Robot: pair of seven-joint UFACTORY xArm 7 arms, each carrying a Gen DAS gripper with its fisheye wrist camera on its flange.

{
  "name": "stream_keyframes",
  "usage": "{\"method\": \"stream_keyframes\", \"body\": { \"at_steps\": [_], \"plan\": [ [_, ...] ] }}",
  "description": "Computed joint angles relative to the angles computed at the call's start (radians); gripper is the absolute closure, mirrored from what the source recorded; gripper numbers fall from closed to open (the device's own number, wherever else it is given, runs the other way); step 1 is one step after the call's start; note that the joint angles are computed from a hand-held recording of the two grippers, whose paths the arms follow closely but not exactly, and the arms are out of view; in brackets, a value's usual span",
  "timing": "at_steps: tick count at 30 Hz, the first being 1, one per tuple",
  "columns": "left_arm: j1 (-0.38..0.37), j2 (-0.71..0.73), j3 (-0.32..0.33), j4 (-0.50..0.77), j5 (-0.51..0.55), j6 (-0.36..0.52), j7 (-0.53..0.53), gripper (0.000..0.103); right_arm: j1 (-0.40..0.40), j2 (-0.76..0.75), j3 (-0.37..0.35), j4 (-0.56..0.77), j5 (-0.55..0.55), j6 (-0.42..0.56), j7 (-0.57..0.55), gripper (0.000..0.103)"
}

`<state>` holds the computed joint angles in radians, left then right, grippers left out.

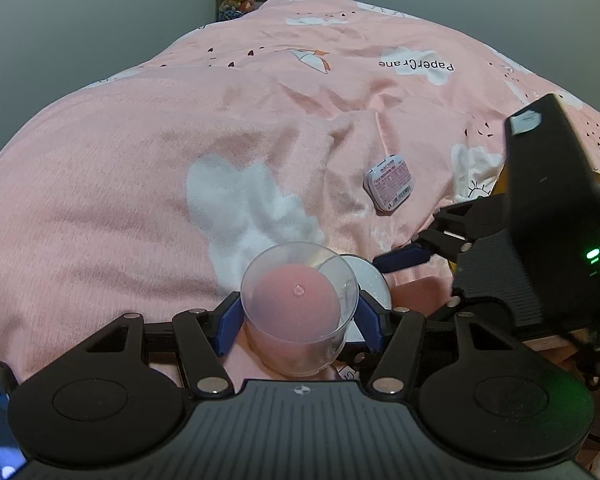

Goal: Organize rigid objects
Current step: 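Grasp the clear pink-sponge cup with left tool while right tool grasps MP compact, then carry the cup and MP compact over the orange box with both tools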

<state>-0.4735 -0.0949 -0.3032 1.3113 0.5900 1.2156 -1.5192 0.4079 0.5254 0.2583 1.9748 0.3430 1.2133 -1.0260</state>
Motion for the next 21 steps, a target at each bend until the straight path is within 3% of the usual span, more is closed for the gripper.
{"method": "stream_keyframes", "body": {
  "at_steps": [3,14,21],
  "plan": [
    [0.001,-0.002,0.001,0.0,-0.001,-0.001,-0.003,0.035,0.0,-0.009,0.005,-0.023,0.002,-0.012,-0.021,0.028],
    [-0.02,0.007,-0.015,0.031,0.08,-0.002,-0.07,0.035,-0.048,-0.112,-0.007,-0.113,0.043,-0.021,-0.02,0.029],
    [-0.053,0.061,-0.021,0.133,0.162,0.078,-0.067,0.035,-0.098,-0.216,-0.028,-0.185,0.093,-0.073,-0.065,0.029]
  ]
}}
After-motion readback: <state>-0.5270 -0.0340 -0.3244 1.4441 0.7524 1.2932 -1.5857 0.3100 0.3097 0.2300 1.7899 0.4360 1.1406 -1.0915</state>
